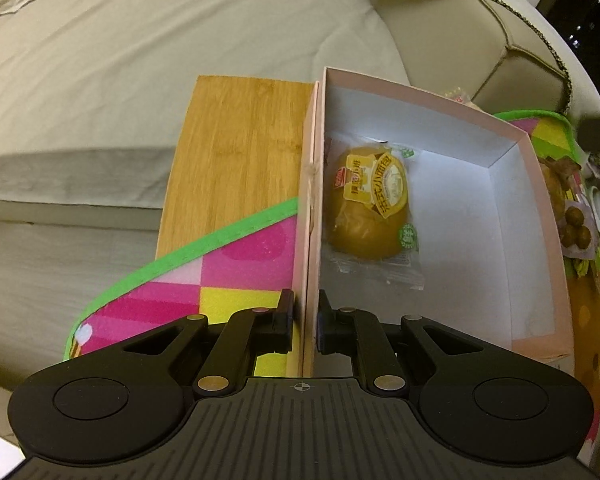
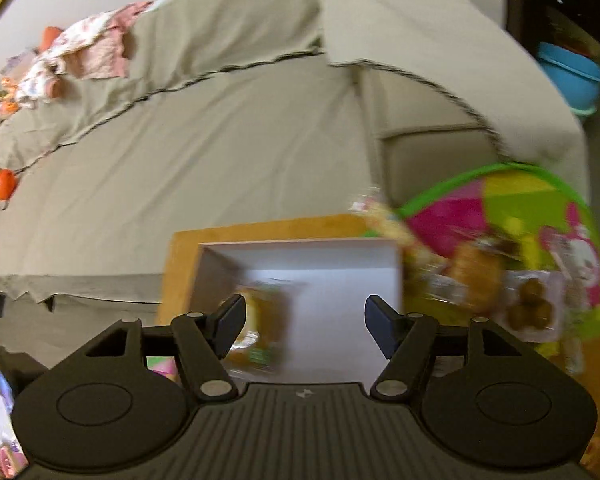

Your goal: Organize objects

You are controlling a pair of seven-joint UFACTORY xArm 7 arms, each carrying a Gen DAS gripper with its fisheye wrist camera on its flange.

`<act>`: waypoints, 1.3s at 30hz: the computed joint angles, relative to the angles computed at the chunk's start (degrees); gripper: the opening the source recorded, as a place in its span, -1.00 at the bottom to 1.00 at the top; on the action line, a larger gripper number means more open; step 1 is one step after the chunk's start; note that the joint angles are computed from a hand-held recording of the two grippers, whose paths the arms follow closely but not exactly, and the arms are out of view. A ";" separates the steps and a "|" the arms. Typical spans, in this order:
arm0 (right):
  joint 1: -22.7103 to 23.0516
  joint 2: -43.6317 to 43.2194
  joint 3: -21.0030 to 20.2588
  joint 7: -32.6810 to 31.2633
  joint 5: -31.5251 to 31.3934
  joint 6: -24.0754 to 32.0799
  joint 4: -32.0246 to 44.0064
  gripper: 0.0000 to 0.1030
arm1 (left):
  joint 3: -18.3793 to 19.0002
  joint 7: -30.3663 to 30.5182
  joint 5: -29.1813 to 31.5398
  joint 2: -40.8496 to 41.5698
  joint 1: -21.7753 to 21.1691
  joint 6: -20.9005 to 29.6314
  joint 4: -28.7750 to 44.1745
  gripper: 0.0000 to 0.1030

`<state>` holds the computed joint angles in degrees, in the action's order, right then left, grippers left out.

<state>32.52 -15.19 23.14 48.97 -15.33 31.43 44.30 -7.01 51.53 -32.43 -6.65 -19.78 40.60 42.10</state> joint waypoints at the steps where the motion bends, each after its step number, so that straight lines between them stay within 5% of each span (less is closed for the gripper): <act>1: -0.19 -1.51 -0.64 -0.76 -0.13 0.51 -1.27 0.29 | -0.07 -0.07 0.00 -0.67 -0.05 -0.06 -0.55 -0.77; 6: -3.97 -7.06 -1.39 -8.34 -7.30 1.75 -6.05 0.44 | -0.22 -0.07 -1.09 -1.97 -0.97 -0.87 -1.93 -0.76; 11: -8.65 -5.52 -3.45 -20.96 -14.45 -4.87 -8.99 0.49 | -0.28 -0.16 -2.23 -3.99 -2.58 -4.39 -4.88 -0.77; 13: -8.04 -1.93 -6.90 -25.87 -9.25 -8.83 -7.88 0.49 | 0.04 -2.04 -1.92 -4.08 -2.53 -3.99 -4.90 -0.77; 17: -2.33 8.00 -14.13 -44.00 11.10 -12.97 -1.41 0.49 | -0.33 -5.61 -0.20 -7.88 -3.11 -5.95 -8.39 -0.80; 22: -6.07 21.57 -11.81 -49.29 20.86 -12.51 9.31 0.36 | 0.19 -9.82 2.19 -10.91 -4.46 -7.33 -11.02 -0.81; 28: -8.77 29.23 -8.96 -54.98 22.64 -6.62 16.11 -0.10 | 1.40 -12.40 3.81 -12.48 -5.77 -8.73 -13.09 -0.82; 35: -9.84 22.74 -10.45 -59.58 21.91 -1.63 11.49 -0.35 | 2.44 -14.58 4.84 -13.77 -6.05 -8.84 -14.41 -0.82; 39: -11.29 16.41 -11.14 -63.93 28.96 0.64 5.44 -0.51 | 2.48 -14.75 4.79 -13.30 -6.66 -8.99 -14.49 -0.82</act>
